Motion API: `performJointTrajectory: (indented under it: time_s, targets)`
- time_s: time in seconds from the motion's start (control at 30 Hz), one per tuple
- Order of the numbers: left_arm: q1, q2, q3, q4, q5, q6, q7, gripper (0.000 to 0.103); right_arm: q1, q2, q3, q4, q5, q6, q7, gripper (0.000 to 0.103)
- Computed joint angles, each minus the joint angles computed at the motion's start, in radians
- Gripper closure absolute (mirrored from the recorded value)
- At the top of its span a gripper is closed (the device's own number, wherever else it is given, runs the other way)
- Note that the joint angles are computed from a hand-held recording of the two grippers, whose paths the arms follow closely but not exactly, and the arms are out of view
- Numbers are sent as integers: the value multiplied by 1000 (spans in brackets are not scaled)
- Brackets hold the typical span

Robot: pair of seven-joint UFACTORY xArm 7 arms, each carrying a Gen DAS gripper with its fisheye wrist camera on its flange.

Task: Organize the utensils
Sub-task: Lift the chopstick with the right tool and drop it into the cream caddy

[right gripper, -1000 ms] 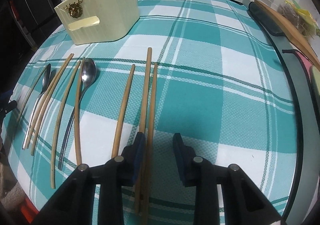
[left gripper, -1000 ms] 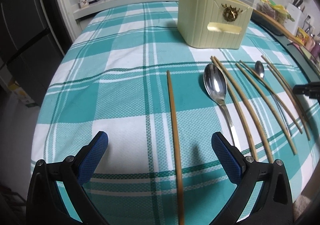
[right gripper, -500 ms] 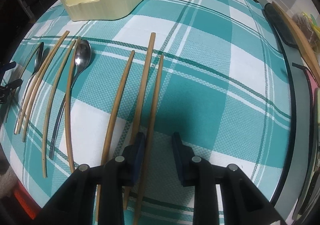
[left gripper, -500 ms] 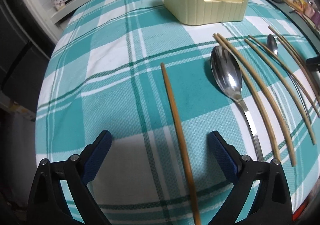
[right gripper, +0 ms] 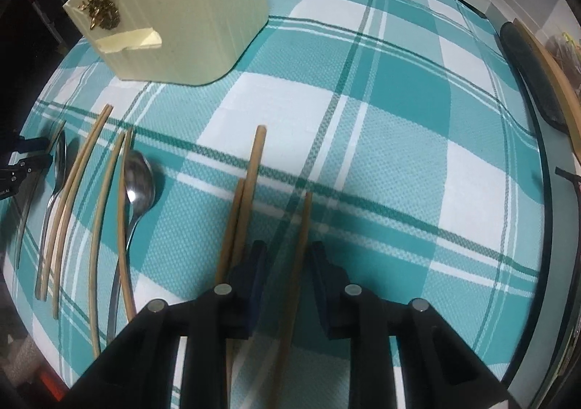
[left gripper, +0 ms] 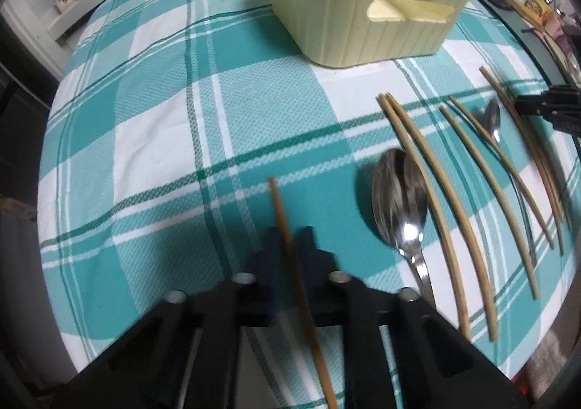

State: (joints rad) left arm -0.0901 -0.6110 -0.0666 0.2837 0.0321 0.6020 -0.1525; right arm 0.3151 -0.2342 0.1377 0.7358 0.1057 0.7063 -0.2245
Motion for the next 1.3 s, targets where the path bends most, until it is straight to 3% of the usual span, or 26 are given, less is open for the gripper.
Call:
performJointTrajectory:
  time_s: [0.03,0.13,0.23,0.4,0.53,0.7,0.87,1.07,1.3]
  targets:
    - [2,14,1,9,-3,-8,-5,97,2,18,-7,14,23,-4,-5,97]
    - [12,4,-7,10,-3,-22,-37,99,0,41,-15,29,67,-34,-3,97]
    - [-8,-143,23,-35,-39,-20,-40,99,15,-19,-38,-7,166,-89,-57,97]
    - [-22,-507,30,-76,-64,97,-42,99,60,-273,-88,-107,272,-116,-146,97]
    - [-30,-708,17,-58,-75,183,-50,99,77,-485,-101,-164,276,-79,-127,97]
    - [-44,-840,-8,-22,-85,214,-67,99,88,-729,-88,-208,245,-43,-65,97]
    - [-32,-764,-7,67,-82,126,-71,100,107,-760,-54,-156,212,-111,-2,97]
    - [15,-533,-10,240,-76,-47,-93,100,125,-568,-17,39,154,-233,34,97]
    - [186,-275,-129,342,-2,-314,-247,100,108,-320,56,199,79,-482,124,97]
